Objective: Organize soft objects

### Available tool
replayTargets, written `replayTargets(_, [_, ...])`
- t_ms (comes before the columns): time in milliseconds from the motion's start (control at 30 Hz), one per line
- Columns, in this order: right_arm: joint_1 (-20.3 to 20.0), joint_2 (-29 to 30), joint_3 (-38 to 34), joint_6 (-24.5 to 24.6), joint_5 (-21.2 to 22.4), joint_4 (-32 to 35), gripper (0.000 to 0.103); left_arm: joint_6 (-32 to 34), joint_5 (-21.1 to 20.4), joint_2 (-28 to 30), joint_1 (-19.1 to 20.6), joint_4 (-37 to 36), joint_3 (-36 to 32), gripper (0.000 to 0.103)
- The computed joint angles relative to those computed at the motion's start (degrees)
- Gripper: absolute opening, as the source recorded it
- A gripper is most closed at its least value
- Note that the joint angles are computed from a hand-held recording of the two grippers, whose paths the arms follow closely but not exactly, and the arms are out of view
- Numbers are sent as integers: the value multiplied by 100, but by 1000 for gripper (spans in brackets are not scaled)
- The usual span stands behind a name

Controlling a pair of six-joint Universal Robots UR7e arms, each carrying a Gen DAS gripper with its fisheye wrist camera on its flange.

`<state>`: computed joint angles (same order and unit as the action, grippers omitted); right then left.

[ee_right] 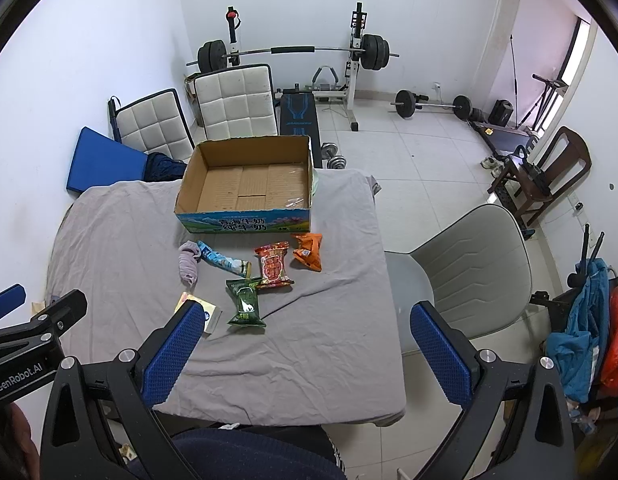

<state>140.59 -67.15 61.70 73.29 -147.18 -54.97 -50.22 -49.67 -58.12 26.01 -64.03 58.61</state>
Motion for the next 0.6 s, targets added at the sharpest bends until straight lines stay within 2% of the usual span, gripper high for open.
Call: replayTargets(600, [-8, 17, -45, -57, -74, -11, 103, -8, 62, -8, -46, -35, -1, 103])
